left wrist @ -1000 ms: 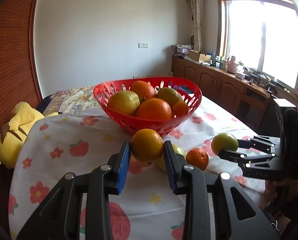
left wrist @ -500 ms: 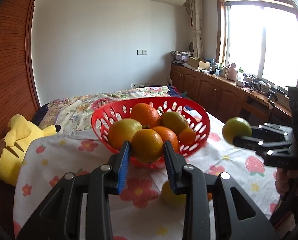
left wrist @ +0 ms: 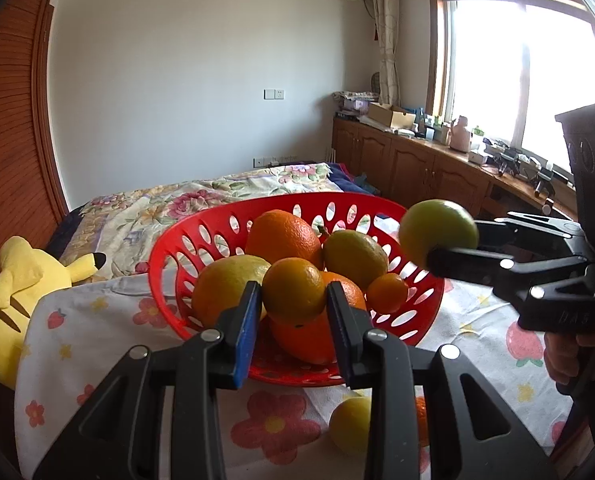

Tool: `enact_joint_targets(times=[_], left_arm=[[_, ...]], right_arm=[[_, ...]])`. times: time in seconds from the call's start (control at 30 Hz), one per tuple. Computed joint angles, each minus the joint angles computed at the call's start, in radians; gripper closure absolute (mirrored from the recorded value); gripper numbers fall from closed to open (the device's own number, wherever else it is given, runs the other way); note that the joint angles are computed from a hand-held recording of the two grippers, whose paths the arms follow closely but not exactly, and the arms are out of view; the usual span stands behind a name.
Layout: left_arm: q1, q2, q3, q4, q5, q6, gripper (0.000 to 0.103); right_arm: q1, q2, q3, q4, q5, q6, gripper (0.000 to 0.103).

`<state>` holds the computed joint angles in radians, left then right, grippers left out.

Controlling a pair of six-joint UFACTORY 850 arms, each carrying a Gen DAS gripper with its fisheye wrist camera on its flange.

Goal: Organize fruits
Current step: 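Lift both held fruits over the red basket and release them inside, then withdraw both tools from the basket toward the last loose fruit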

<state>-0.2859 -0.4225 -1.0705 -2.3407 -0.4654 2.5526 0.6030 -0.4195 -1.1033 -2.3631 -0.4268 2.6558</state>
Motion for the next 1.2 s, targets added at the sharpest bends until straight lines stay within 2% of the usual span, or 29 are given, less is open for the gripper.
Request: enact_joint_targets(times=[0.2,0.47,0.53,1.2], left_arm=[[-0.001,-0.013,-0.012,0.024,0.005,-0.021,0.070],[-0.001,-0.002,-0.001,0.018,-0.001,-0.019,0.069],[0.002,-0.002,-0.002,0.017,0.000,-0.020,0.065],[0.012,0.036,0.050,-0.107,0.010,0.073,0.054]], right_arm=[[-0.007,-0.045,-0.041,-0.108,0.055,0.102,0.049],[-0.002,-0.074,-0.073,-0.112,0.085,0.098,0.049],[-0.001,-0.079,-0.081,-0.110,0.091,0.096,0.049],[0.026,-0.103,-0.101,-0.034,0.086,0.038,0.049]])
